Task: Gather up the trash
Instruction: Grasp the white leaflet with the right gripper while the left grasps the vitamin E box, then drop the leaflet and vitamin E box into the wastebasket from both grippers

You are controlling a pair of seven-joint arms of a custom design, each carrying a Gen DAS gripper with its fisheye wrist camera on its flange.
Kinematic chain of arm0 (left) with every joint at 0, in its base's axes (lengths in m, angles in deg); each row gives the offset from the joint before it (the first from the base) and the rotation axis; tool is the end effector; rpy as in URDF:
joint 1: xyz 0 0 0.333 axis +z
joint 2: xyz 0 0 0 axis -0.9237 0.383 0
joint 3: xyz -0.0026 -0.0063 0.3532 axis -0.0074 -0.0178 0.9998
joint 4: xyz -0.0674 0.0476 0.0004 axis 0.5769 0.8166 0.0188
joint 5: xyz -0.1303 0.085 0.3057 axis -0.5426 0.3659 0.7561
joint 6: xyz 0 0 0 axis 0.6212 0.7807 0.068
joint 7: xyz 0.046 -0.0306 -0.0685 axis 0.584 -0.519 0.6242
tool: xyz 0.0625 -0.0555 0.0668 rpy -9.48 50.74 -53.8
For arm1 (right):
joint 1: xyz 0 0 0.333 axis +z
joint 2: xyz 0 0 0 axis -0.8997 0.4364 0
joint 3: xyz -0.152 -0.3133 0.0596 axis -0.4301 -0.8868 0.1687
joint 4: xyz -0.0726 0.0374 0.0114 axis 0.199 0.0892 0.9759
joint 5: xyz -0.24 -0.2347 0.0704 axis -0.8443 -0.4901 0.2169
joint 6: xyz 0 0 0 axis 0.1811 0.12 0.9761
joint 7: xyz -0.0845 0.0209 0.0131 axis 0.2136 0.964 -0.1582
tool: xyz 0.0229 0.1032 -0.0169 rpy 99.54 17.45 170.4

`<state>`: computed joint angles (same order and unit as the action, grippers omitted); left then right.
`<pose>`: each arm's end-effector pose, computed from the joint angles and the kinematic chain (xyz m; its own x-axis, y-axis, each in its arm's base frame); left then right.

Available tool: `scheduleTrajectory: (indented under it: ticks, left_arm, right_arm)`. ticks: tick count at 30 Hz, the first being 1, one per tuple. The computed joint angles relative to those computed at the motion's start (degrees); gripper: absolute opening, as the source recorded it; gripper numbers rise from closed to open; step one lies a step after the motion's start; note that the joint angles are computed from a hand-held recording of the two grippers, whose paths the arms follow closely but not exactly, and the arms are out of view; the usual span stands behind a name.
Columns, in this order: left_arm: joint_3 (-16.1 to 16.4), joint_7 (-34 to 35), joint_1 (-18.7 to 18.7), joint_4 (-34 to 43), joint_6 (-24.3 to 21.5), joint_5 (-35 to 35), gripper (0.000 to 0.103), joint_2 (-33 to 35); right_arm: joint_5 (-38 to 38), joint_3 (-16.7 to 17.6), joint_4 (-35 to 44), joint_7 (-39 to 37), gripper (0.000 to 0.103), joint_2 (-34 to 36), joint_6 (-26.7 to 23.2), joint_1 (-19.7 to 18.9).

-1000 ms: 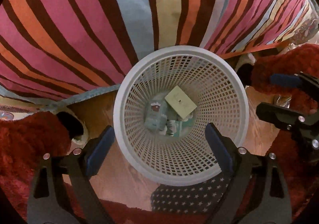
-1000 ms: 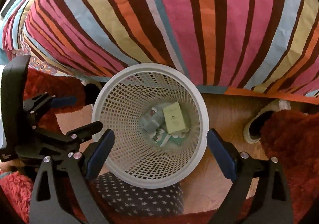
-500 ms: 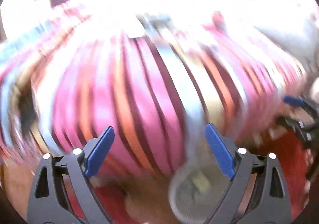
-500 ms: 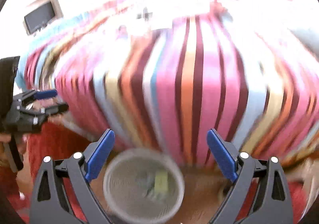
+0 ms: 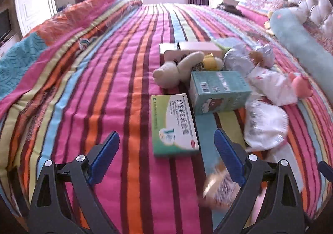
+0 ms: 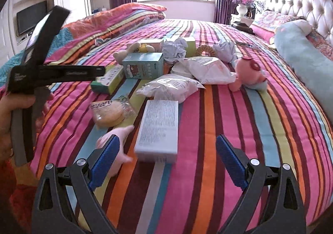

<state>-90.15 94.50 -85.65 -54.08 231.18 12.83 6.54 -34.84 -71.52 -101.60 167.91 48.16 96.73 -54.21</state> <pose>0.5128 -0.3005 0.6786 -0.4466 -0.8943 -0.0281 -0.6450 0.3436 -0.6826 0.3331 0.1497 0.6519 -0.1938 -0.9810 0.0053 -0.6282 0.1200 -0.7687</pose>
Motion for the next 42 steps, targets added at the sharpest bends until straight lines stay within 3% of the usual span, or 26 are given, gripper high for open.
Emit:
scheduleTrajectory:
  ticks: [4, 11, 14, 16, 17, 19, 23, 31, 36, 39, 42]
  left_arm:
    - [0.8, -2.2, -2.2, 4.9, -3.4, 6.7, 0.09, 4.6]
    - [2.7, -5.2, -5.0, 10.4, -8.4, 11.2, 0.09, 9.4]
    - [3.0, -6.0, -5.1, 10.2, -7.4, 11.0, 0.088, 9.7]
    - [1.9, -3.8, -3.7, 9.8, -6.6, 6.2, 0.061, 9.5]
    - [1.7, -3.6, -3.2, 9.7, -6.4, 4.1, 0.053, 9.3]
    - [1.9, -3.7, -3.2, 10.0, -7.8, 3.0, 0.053, 9.0]
    - [1.7, -2.5, -0.7, 6.2, -5.4, -2.7, 0.053, 6.2]
    - [0.6, 13.3, 4.4, -10.4, 5.3, -21.7, 0.053, -9.3]
    - [3.7, 30.3, 0.8, -25.1, 8.8, -36.5, 0.053, -24.6]
    - [6.3, 37.9, -3.3, -34.3, 6.5, -42.4, 0.053, -35.0]
    - [6.9, 40.5, -5.1, -43.0, -0.3, -43.8, 0.053, -45.2]
  right_arm:
    - [-0.2, -0.7, 0.9, -1.0, 0.089, 2.7, 0.5, -0.3]
    - [-2.1, -0.5, 2.7, -0.8, 0.088, 6.1, -0.5, -1.2]
    - [-1.4, -1.5, 3.4, -1.4, 0.087, 7.5, -1.3, -0.8]
    - [0.9, -3.3, 3.1, -3.1, 0.072, 7.7, -0.4, 0.5]
    - [2.9, -4.5, 2.7, -4.7, 0.047, 7.5, 0.3, 1.5]
    - [6.2, -5.6, 2.2, -6.6, 0.046, 6.5, 0.3, 2.2]
    - [8.6, -6.1, -0.9, -5.9, 0.046, 1.7, 1.8, 1.5]
    - [13.3, -7.3, -6.1, -5.5, 0.046, -8.8, 3.0, -0.3]
    - [16.2, -6.9, -8.3, -6.6, 0.046, -14.5, 2.8, 1.2]
    - [17.8, -4.4, -10.5, -7.0, 0.046, -19.8, 1.9, 4.3]
    - [21.3, -1.3, -13.4, -5.3, 0.046, -25.1, -0.2, 9.1]
